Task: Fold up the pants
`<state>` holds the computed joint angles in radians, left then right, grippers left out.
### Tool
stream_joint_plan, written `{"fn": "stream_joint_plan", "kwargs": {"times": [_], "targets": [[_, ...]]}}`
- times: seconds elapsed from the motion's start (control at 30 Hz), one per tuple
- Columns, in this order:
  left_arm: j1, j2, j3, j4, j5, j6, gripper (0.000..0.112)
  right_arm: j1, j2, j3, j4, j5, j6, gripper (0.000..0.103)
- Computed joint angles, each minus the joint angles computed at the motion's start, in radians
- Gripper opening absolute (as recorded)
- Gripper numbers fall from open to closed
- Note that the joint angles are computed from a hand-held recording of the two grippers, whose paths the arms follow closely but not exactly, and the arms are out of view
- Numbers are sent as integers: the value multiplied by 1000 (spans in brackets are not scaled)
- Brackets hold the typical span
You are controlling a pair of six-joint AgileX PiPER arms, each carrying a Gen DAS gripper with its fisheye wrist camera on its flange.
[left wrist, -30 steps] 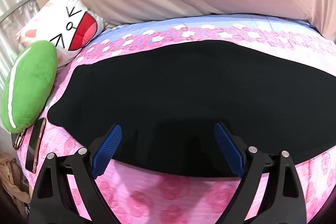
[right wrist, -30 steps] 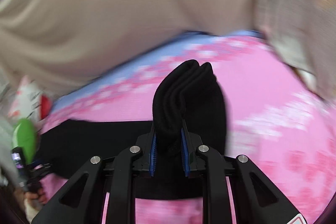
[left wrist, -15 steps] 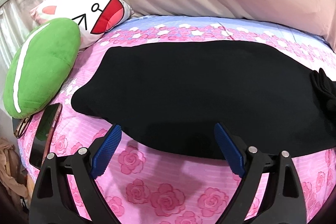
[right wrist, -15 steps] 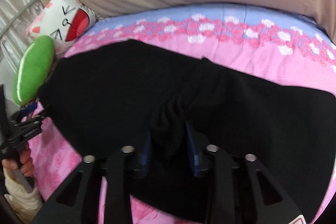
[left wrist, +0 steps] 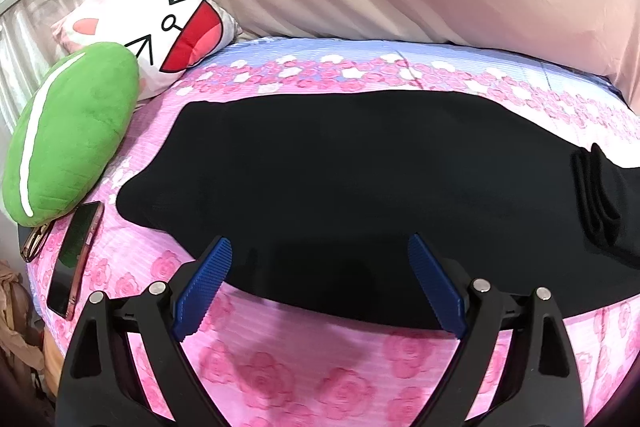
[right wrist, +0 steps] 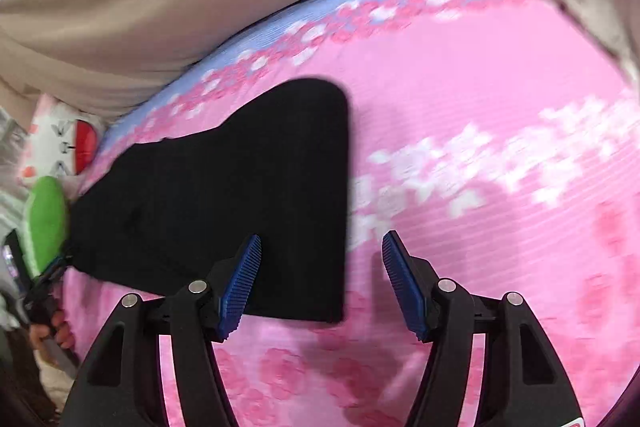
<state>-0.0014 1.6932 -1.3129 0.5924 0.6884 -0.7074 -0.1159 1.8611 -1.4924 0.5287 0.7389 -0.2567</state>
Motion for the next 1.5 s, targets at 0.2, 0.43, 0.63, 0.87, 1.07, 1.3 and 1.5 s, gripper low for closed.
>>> {"fn": "stream_joint_plan", "kwargs": {"times": [0.2, 0.43, 0.63, 0.87, 1.07, 1.3, 1.5], "targets": [[-57, 17, -34, 48, 57, -36, 88, 80, 27, 35, -12, -109, -30, 38], [-71, 38, -68, 27, 92, -32, 88, 102, -72, 67, -177, -168, 54, 17], [-63, 44, -73, 46, 116, -47, 88, 24, -112, 69, -149, -132, -32, 16], [-55, 43, -73, 46, 122, -40, 88, -130, -149, 124, -144, -138, -62, 17], [-68, 72, -88, 17, 110, -18, 88, -95, -200, 195, -526, -220, 245, 44], [-84, 71, -85, -2, 94, -8, 88, 131, -217, 198, -193, -186, -120, 63], [-23, -4, -12, -16, 61, 3, 91, 262, 10, 24, -447, -168, 118, 14]]}}
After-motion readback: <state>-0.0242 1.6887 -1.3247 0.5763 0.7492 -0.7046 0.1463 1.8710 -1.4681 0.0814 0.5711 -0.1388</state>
